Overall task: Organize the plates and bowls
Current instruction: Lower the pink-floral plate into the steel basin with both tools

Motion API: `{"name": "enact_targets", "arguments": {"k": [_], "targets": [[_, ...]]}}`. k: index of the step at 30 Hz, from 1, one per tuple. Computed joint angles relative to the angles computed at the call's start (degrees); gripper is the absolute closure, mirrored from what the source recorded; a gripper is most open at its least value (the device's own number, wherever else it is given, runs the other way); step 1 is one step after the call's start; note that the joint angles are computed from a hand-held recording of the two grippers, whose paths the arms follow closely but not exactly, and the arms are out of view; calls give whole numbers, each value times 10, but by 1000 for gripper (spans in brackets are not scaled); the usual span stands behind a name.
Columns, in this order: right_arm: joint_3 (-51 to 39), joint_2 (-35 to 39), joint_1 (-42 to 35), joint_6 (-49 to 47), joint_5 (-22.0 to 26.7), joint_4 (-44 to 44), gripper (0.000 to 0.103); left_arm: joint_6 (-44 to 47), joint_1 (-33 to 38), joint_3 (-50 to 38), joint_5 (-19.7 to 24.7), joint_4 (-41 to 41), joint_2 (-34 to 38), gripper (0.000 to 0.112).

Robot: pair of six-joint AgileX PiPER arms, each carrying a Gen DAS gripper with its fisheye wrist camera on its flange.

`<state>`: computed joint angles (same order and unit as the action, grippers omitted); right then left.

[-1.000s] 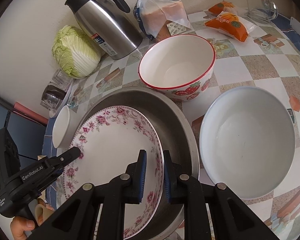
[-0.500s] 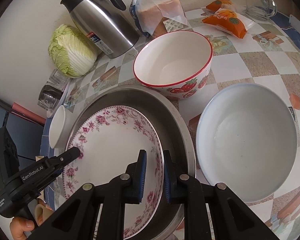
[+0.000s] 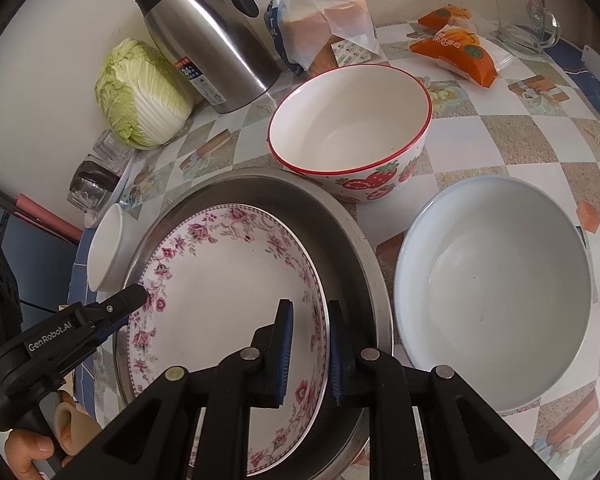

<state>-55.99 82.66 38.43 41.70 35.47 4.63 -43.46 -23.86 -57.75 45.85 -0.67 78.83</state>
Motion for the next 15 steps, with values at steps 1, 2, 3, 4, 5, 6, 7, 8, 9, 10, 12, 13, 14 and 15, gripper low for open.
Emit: {"name": "enact_targets", "arguments": {"k": [1, 2, 3, 4, 5, 6, 7, 8, 9, 10, 12, 13, 14, 15], "targets": [[-2, 1, 2, 4, 2, -5, 84, -1, 0, 0, 0, 1, 0, 88], [-4, 2, 5, 9, 5, -12, 84, -1, 0, 0, 0, 1, 0, 88], [-6, 3, 8, 15, 8, -20, 84, -2, 0, -1, 0, 2, 1, 88], [-9, 5, 11, 20, 9, -25, 84, -2, 0, 0, 0, 1, 1, 87], [-10, 6, 12, 22, 11, -29, 84, -1, 0, 0, -1, 0, 0, 87], [-11, 7, 11, 21, 11, -29, 84, -1, 1, 0, -1, -1, 0, 87], [-11, 8, 11, 21, 11, -29, 84, -1, 1, 0, -1, -1, 0, 87], [-12, 8, 10, 19, 12, -28, 84, -2, 1, 0, 1, 0, 1, 87], [-13, 8, 11, 20, 13, -29, 84, -2, 0, -1, 2, 1, 2, 87], [-14, 9, 11, 21, 15, -31, 84, -3, -1, -2, 4, 2, 2, 86], [-20, 10, 18, 38, 26, -51, 84, -9, -5, -5, 10, 11, 3, 85], [-21, 10, 18, 37, 28, -51, 84, -9, -5, -6, 10, 11, 4, 85], [-20, 8, 18, 40, 27, -54, 84, -9, -5, -6, 11, 11, 4, 85], [-20, 7, 19, 43, 28, -58, 84, -8, -4, -6, 12, 10, 3, 85]]}}
